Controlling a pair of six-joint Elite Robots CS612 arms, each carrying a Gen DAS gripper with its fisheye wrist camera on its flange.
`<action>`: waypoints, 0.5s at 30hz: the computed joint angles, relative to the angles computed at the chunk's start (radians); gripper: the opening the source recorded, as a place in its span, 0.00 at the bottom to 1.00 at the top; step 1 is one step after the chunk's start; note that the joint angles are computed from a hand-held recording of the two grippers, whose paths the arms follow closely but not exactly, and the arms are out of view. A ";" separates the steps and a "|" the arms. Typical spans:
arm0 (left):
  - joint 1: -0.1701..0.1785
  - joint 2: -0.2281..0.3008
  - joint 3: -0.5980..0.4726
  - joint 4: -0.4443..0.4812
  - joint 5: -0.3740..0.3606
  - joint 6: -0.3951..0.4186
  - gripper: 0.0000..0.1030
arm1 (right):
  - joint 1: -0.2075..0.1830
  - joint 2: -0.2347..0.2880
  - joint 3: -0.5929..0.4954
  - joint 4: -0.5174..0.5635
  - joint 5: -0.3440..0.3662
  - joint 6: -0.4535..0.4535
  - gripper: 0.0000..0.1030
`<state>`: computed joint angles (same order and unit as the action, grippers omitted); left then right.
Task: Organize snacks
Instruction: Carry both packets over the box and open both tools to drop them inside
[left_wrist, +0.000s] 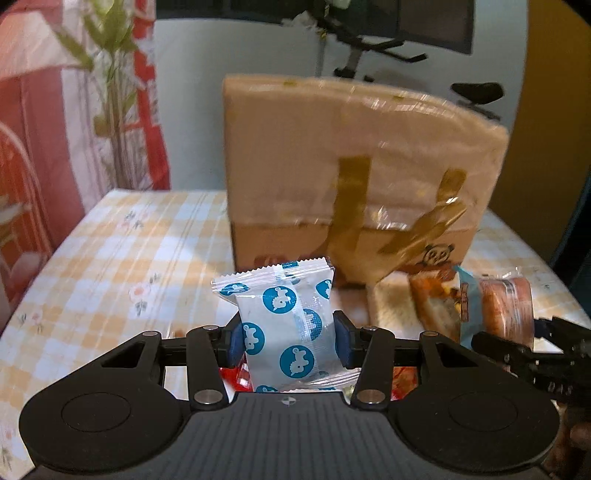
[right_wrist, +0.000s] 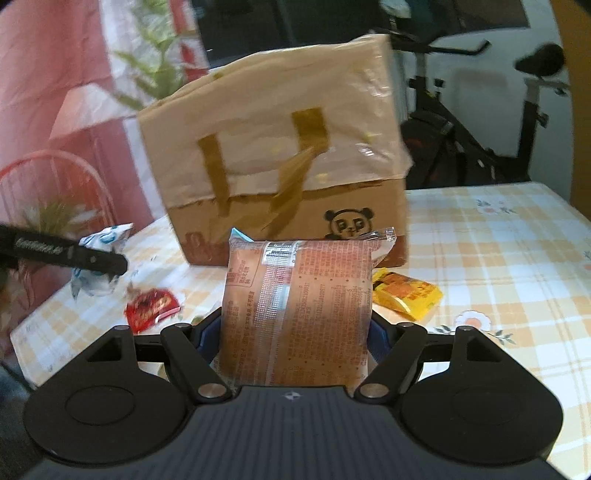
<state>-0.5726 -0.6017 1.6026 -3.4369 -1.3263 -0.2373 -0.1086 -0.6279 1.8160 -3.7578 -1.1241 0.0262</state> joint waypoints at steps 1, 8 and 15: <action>0.002 -0.001 -0.003 -0.011 -0.008 0.010 0.48 | 0.000 -0.004 -0.001 0.000 -0.008 0.006 0.74; 0.023 -0.003 -0.053 -0.098 -0.070 0.058 0.48 | 0.004 -0.043 -0.023 -0.029 -0.035 -0.011 0.74; 0.045 0.022 -0.176 -0.150 -0.171 0.076 0.48 | 0.015 -0.075 -0.119 -0.053 0.009 -0.027 0.74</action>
<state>-0.5272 -0.5797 1.4266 -3.5868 -1.4969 -0.1611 -0.0934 -0.7027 1.6974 -3.8112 -1.1148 -0.0010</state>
